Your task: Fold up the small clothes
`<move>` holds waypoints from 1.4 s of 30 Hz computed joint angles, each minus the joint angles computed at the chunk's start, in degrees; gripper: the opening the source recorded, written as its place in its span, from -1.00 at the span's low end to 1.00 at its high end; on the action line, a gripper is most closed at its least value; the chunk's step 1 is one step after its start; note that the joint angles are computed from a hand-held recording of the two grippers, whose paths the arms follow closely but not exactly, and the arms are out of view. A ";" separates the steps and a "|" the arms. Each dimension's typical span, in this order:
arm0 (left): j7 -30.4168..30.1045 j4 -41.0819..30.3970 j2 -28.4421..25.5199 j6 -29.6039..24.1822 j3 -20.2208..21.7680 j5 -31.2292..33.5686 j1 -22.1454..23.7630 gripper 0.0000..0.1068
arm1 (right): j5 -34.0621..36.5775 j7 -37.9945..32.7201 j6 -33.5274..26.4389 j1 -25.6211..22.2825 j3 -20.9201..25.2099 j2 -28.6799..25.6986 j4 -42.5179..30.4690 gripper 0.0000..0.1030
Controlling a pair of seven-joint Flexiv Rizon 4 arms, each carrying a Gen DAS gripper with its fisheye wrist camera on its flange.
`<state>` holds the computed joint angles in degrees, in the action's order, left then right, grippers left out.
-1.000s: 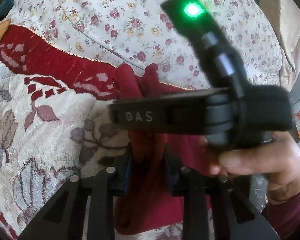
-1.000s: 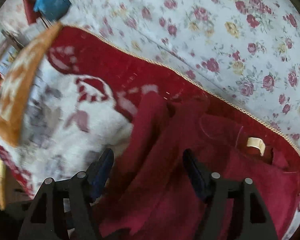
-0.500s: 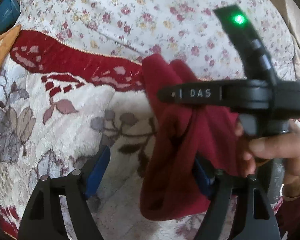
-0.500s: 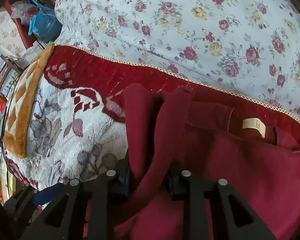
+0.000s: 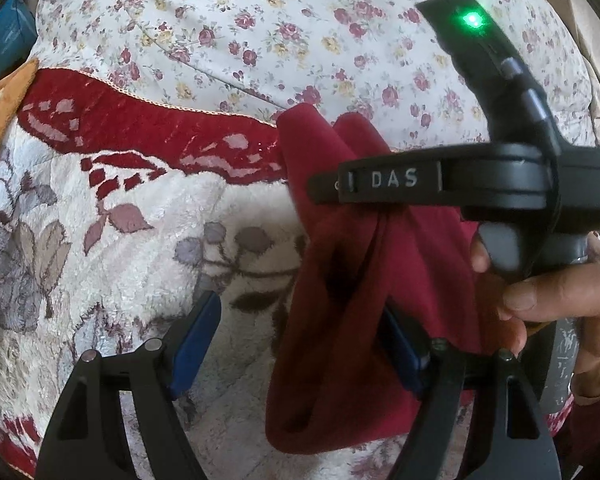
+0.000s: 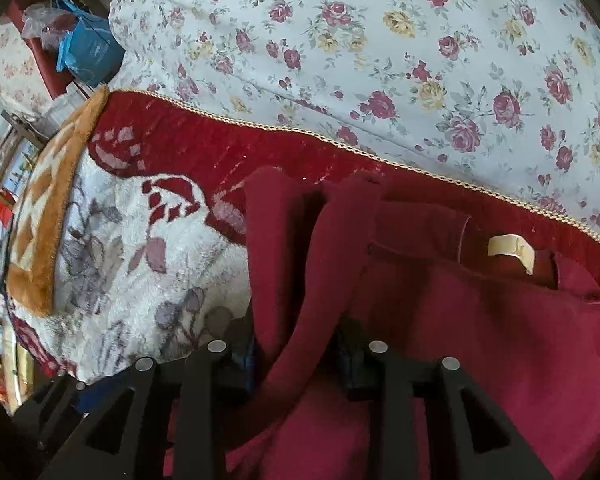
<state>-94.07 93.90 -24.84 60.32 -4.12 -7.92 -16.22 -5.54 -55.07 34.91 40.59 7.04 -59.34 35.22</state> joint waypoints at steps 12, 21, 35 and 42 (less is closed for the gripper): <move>6.52 2.86 2.14 1.62 -5.57 -12.26 1.97 -0.76 | -0.38 0.48 9.47 -1.12 0.59 7.02 11.58 -0.51; 8.54 -0.26 2.66 2.73 -7.26 -14.40 -1.69 -0.77 | -2.94 2.41 18.30 -4.19 0.76 19.10 27.82 -0.55; 2.09 -22.27 -10.56 -8.53 -5.85 -4.06 -12.47 -0.77 | -4.46 8.41 28.10 -13.88 1.64 33.90 53.42 -0.55; 0.97 -32.04 -18.52 -15.02 -5.90 -3.06 -15.49 -0.56 | 0.91 10.47 30.18 -18.78 3.36 33.06 58.03 -0.39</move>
